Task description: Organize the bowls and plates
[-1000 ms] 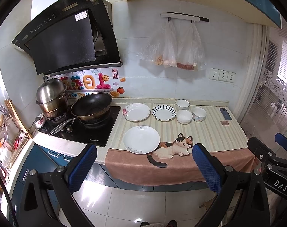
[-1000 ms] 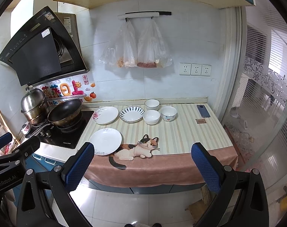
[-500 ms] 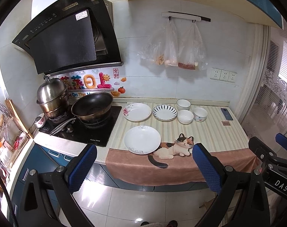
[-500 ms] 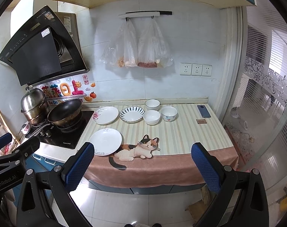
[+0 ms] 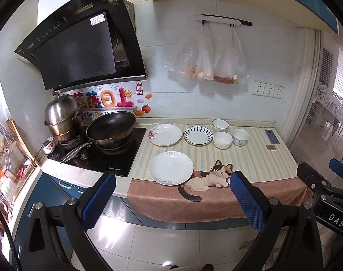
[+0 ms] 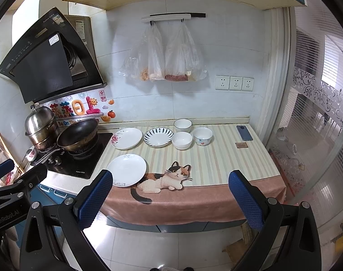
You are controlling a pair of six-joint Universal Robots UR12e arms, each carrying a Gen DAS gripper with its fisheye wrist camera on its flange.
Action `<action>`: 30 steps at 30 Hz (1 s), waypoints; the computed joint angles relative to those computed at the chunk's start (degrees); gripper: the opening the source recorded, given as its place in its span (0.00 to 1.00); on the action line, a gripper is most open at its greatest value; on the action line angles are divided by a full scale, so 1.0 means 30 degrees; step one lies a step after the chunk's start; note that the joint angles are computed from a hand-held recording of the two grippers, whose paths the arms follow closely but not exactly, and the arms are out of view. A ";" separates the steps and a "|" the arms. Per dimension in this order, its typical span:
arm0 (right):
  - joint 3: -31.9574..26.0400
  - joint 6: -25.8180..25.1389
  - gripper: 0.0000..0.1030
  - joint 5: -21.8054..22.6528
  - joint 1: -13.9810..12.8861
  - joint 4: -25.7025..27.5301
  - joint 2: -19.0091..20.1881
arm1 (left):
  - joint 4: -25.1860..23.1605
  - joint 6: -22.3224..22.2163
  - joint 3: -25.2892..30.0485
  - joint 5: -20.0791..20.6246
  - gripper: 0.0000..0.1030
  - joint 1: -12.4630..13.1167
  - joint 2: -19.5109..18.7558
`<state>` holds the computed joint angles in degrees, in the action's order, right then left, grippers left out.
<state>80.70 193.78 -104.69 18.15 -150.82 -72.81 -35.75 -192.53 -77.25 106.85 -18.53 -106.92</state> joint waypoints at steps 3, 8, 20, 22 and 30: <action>-0.0153 0.0002 1.00 0.0017 0.0002 0.0034 0.0106 | -0.0002 0.0019 0.0003 -0.0009 1.00 -0.0001 -0.0001; -0.0407 0.0040 1.00 0.0001 0.0029 0.0127 0.0289 | -0.0019 0.0001 -0.0006 -0.0011 1.00 -0.0009 0.0008; -0.0601 0.0099 1.00 0.0042 0.0069 0.0148 0.0465 | -0.0028 0.0041 -0.0006 -0.0001 1.00 0.0019 0.0032; -0.0672 0.0114 1.00 0.0073 0.0081 0.0198 0.0526 | 0.0011 0.0060 0.0004 0.0047 1.00 0.0003 0.0009; -0.0801 0.0427 1.00 0.0363 0.0113 0.0273 0.0790 | 0.0005 0.0090 -0.0064 -0.0417 1.00 0.0633 -0.0063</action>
